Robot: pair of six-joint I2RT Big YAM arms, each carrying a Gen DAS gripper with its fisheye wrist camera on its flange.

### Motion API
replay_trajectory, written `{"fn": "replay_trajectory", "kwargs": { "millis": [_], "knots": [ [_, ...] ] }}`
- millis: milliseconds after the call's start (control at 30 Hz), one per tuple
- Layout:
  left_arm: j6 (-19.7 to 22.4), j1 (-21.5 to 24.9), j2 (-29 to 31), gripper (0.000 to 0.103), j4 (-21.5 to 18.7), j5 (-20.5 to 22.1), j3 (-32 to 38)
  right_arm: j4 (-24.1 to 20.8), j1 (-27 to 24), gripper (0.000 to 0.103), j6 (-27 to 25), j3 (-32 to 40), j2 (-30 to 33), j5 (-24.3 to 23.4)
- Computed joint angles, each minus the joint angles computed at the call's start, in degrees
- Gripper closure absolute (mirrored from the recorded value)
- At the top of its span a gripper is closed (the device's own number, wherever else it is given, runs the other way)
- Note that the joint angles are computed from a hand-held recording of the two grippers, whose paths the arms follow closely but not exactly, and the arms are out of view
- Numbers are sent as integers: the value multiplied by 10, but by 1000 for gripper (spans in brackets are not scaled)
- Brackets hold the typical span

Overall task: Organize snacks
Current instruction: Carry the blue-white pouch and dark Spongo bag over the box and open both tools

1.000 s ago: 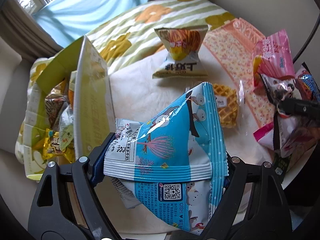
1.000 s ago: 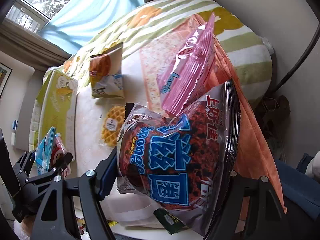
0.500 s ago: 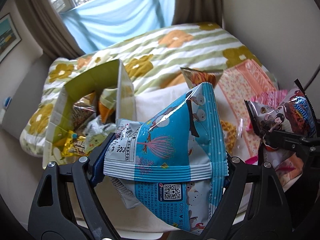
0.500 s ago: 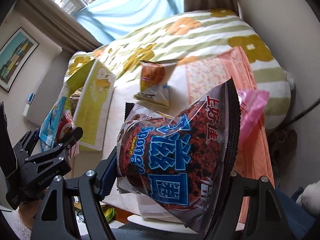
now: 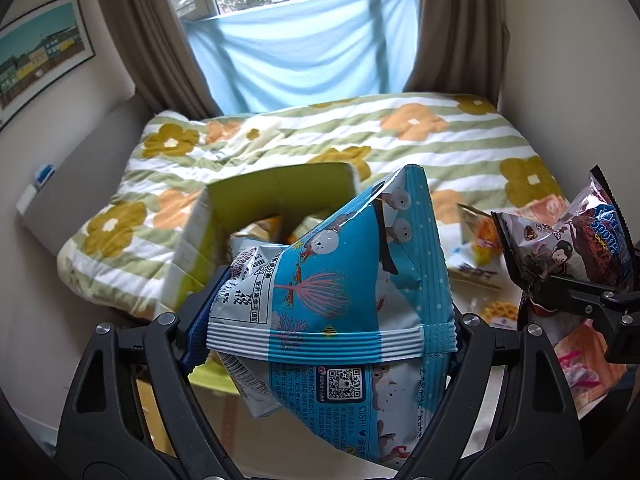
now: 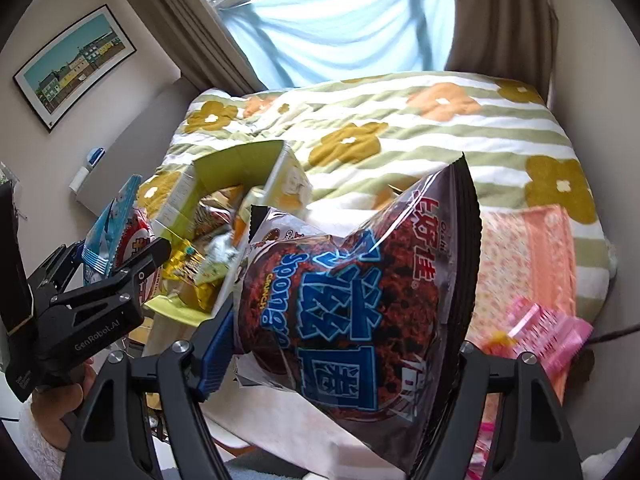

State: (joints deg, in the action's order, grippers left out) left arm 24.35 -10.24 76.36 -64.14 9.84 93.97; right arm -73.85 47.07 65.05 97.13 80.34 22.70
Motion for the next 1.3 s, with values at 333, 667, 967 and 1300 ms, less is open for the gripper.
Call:
{"fn": "replay_trajectory", "kwargs": {
  "millis": [333,667,967,1300],
  "knots": [
    [45,79,148,21,-43,14,152,-7,-33,30,-45,164,140,-39],
    [87,97,262,21,-129,33,258,-68,-40,30,-33,303,259,-66],
    [142,106,266,0,-157,34,232,-112,-40,30,-5,342,296,-79],
    [108,136,240,0,-149,56,219,-152,-36,30,-67,396,324,-81]
  ]
}}
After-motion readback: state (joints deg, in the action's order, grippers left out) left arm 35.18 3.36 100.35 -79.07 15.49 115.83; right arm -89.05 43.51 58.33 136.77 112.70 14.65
